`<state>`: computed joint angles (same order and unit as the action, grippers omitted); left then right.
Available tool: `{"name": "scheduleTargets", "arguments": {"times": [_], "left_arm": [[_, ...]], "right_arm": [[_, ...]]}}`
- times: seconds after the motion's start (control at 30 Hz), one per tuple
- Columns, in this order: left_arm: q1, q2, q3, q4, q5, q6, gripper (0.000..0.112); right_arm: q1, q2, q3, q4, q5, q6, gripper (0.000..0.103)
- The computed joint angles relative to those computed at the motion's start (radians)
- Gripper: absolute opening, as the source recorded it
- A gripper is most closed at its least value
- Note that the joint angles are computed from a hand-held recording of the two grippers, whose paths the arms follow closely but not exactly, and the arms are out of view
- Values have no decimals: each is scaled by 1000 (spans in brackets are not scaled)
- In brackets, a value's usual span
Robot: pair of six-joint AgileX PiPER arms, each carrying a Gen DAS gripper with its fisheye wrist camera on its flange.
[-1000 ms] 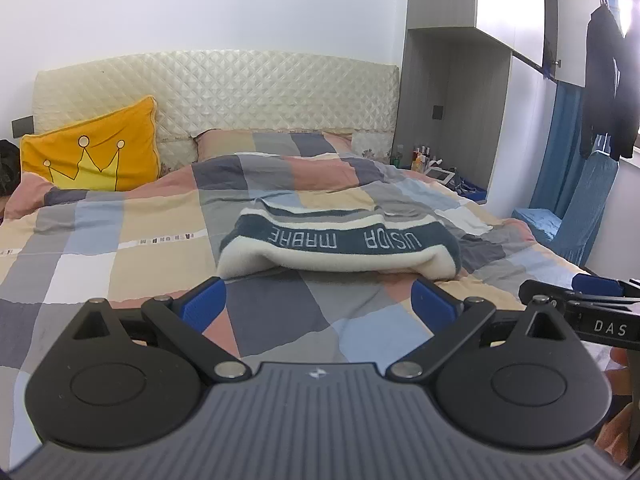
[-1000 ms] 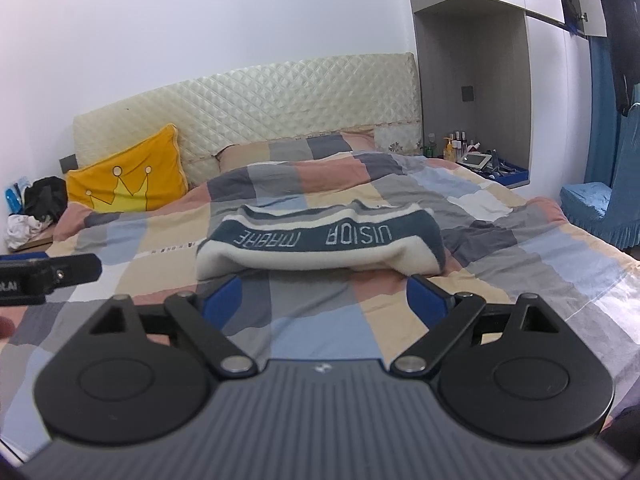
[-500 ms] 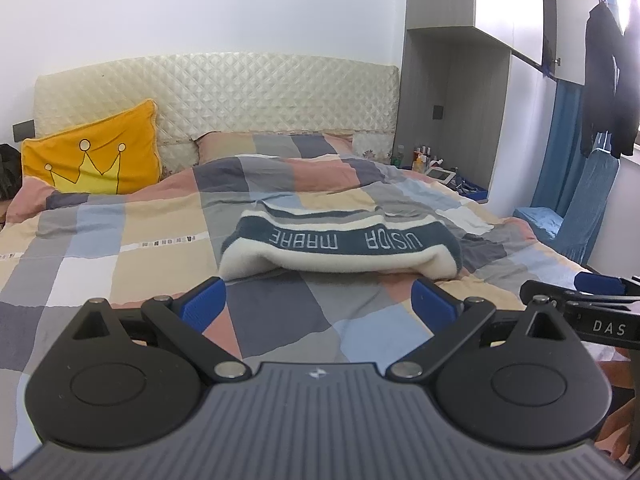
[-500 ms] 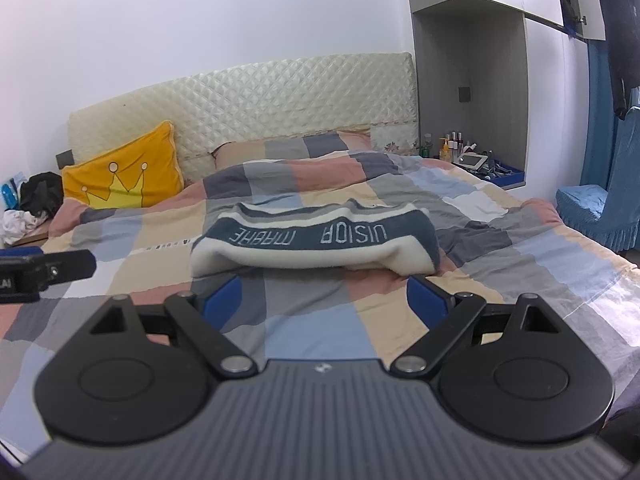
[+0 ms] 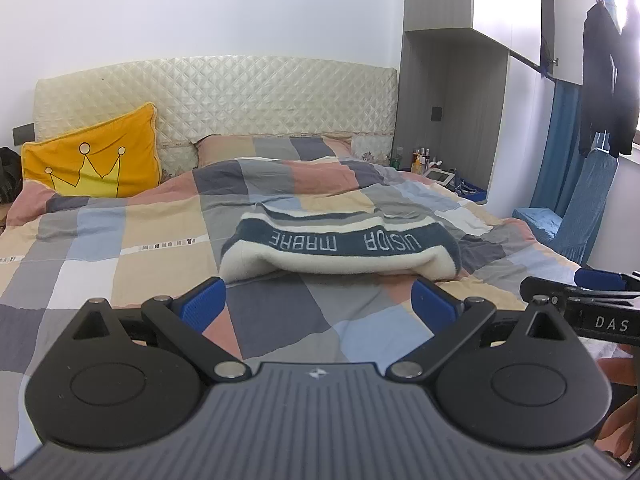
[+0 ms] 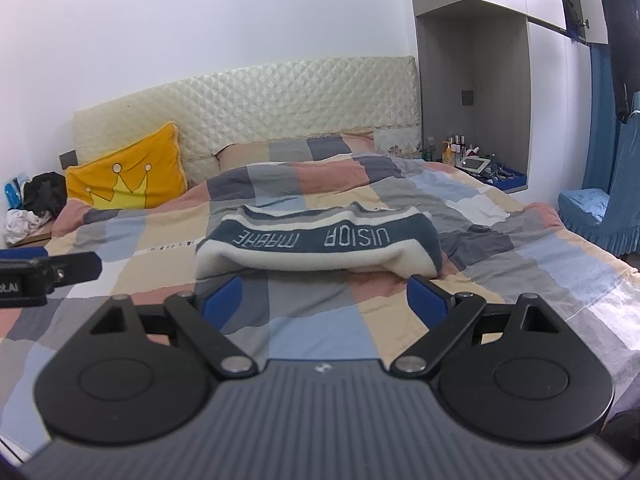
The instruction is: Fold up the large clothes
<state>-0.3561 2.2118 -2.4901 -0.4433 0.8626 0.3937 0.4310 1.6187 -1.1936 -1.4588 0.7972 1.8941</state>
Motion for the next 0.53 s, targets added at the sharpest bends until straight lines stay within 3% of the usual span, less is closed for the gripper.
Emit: {"name": "scheduleTargets", "arguments": {"times": [0.53], "left_arm": [[5, -22, 34, -4, -13, 6, 101]], "right_arm": [[10, -2, 3, -7, 14, -6, 91]]}}
